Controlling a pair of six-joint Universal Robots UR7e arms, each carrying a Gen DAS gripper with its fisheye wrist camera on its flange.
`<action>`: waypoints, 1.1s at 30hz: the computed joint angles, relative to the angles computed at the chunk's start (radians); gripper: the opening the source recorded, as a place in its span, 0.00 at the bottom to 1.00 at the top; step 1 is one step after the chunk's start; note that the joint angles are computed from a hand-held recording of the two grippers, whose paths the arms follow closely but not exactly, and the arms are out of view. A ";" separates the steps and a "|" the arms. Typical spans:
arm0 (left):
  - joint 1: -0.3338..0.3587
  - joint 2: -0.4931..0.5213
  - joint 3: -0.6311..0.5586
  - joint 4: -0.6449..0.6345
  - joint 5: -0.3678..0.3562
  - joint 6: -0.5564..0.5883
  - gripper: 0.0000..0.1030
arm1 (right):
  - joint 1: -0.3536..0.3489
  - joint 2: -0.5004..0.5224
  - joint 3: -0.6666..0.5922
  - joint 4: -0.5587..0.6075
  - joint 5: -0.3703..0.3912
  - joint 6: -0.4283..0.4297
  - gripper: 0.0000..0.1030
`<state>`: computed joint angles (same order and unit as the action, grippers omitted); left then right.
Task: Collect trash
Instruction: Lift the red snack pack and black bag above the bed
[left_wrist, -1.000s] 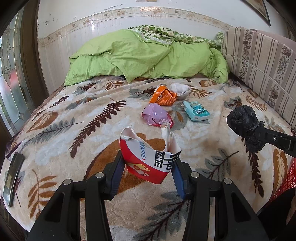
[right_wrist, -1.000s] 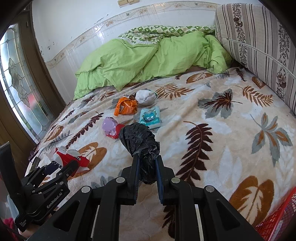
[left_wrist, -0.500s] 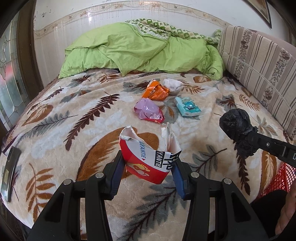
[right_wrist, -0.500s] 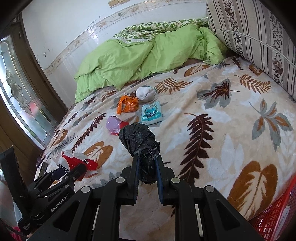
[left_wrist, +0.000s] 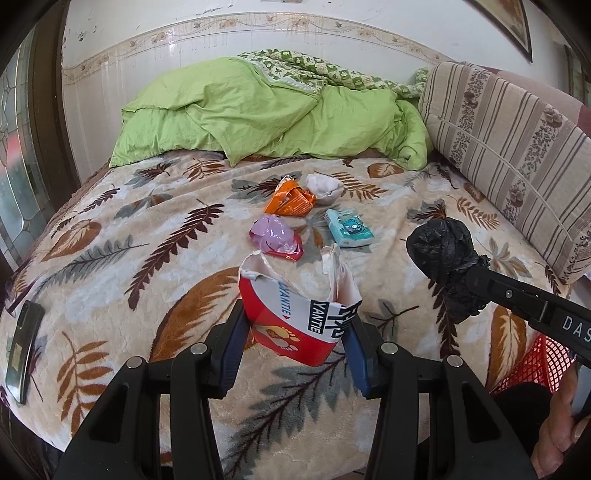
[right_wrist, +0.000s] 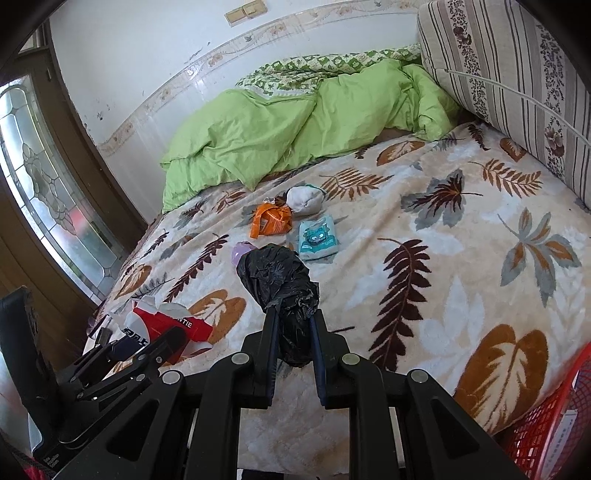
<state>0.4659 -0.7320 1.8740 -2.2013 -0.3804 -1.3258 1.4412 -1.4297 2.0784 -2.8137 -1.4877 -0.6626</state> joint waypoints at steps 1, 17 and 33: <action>-0.001 -0.001 0.000 0.000 0.000 0.001 0.46 | -0.001 -0.003 0.000 0.002 0.002 0.001 0.17; -0.015 -0.010 -0.006 0.055 0.007 -0.036 0.46 | -0.002 -0.031 0.013 0.008 0.019 -0.005 0.17; -0.019 -0.005 -0.011 0.068 0.007 -0.045 0.46 | 0.003 -0.042 0.020 0.008 0.023 0.000 0.17</action>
<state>0.4473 -0.7371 1.8626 -2.1333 -0.3735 -1.3707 1.4440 -1.4721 2.0982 -2.8057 -1.4643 -0.6622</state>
